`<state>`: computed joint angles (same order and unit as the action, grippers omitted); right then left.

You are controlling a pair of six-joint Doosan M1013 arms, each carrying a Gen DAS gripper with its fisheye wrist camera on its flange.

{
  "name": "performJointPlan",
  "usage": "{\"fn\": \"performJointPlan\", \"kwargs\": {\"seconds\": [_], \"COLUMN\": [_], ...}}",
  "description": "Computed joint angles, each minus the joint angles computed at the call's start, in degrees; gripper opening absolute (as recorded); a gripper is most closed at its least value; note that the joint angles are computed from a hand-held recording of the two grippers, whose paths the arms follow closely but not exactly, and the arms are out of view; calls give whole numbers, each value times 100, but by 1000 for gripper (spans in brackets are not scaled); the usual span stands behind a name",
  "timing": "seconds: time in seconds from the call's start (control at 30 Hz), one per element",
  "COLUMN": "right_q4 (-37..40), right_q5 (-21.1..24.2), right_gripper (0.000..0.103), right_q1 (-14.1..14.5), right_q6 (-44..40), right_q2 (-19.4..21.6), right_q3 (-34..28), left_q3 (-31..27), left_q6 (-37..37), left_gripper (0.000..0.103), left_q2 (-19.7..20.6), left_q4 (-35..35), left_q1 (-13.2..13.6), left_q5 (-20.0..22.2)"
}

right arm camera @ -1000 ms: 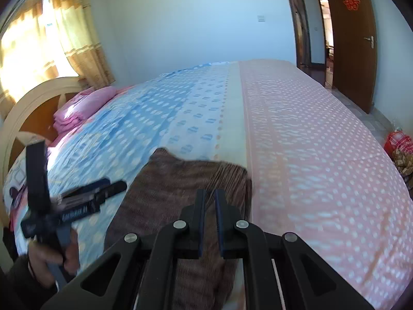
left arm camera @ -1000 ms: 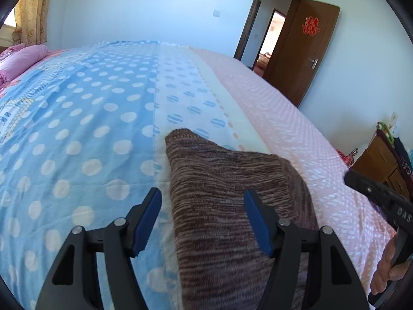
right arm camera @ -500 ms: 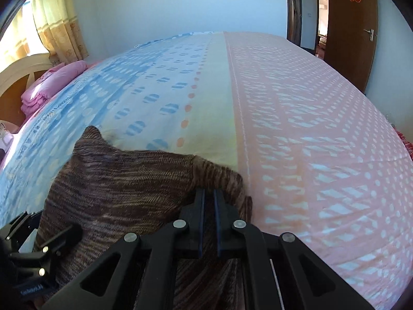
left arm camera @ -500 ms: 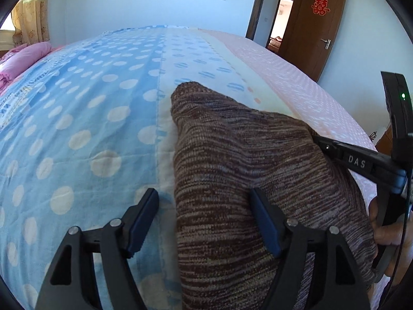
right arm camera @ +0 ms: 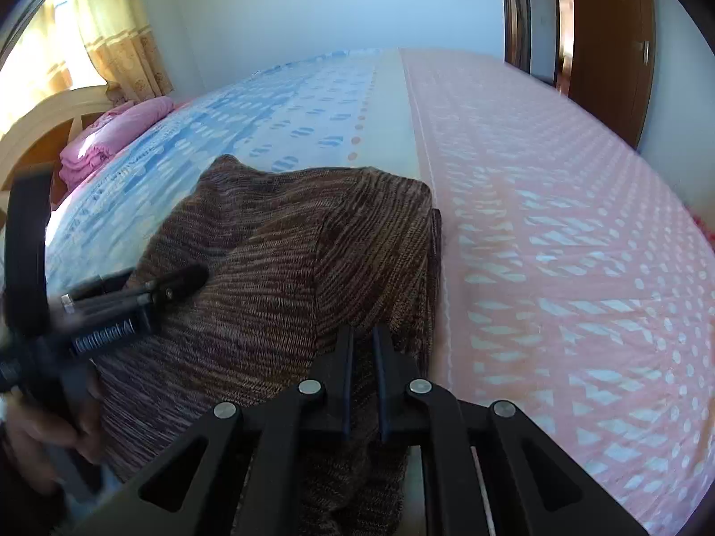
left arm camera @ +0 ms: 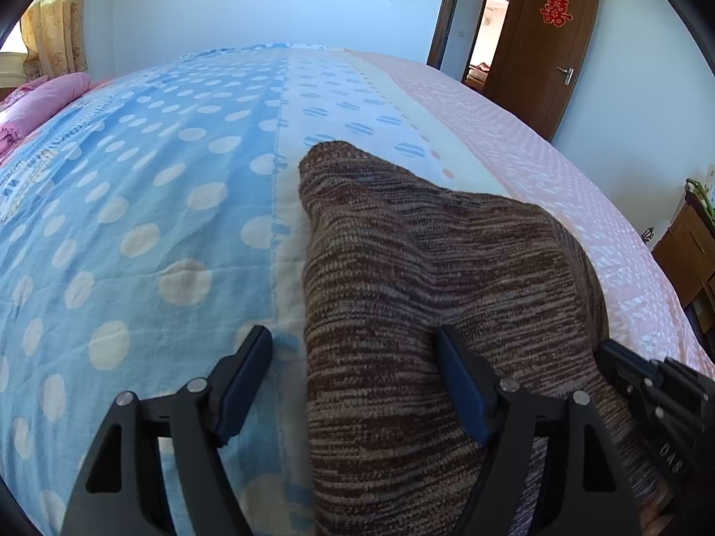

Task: Fold small clothes

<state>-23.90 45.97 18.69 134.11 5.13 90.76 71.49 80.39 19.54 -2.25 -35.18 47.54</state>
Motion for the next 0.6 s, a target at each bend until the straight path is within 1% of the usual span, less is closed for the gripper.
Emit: {"fn": "performJointPlan", "kwargs": {"seconds": [0.03, 0.13, 0.17, 0.23, 0.3, 0.33, 0.43, 0.5, 0.6], "right_q4": [-230, -507, -523, -390, -89, 64, 547, 736, 1188], "right_q5": [16, 157, 121, -98, -462, -664, -1267, -1405, -1522], "right_gripper": [8, 9, 9, 9, 9, 9, 9, 9, 9], "right_q1": [74, 164, 164, 102, -25, -90, -281, -381, -514], "right_q6": [225, 432, 477, 522, 545, 591, 798, 1013, 1054], "right_q2": [-11, -17, -20, -95, -218, -295, -491, -560, -587], "right_q3": [51, 55, 67, 168, 323, 424, 698, 790, 864], "left_q3": [-4, -3, 5, 30, 71, 113, 261, 167, -294], "left_q6": [-26, -95, -91, 4, 225, 427, 1164, 1312, 1322], "left_gripper": [80, 82, 82, 84, 86, 86, 86, 86, 86], "left_q2": [1, -3, -9, -28, -60, -96, -215, -176, 82], "left_q4": [55, 152, 129, -77, -446, -746, -1996, -2596, -2754], "left_q1": [-9, -21, -15, 41, 123, 189, 472, 635, 697], "left_q5": [7, 21, 20, 26, 64, 68, 110, 238, 502]}}
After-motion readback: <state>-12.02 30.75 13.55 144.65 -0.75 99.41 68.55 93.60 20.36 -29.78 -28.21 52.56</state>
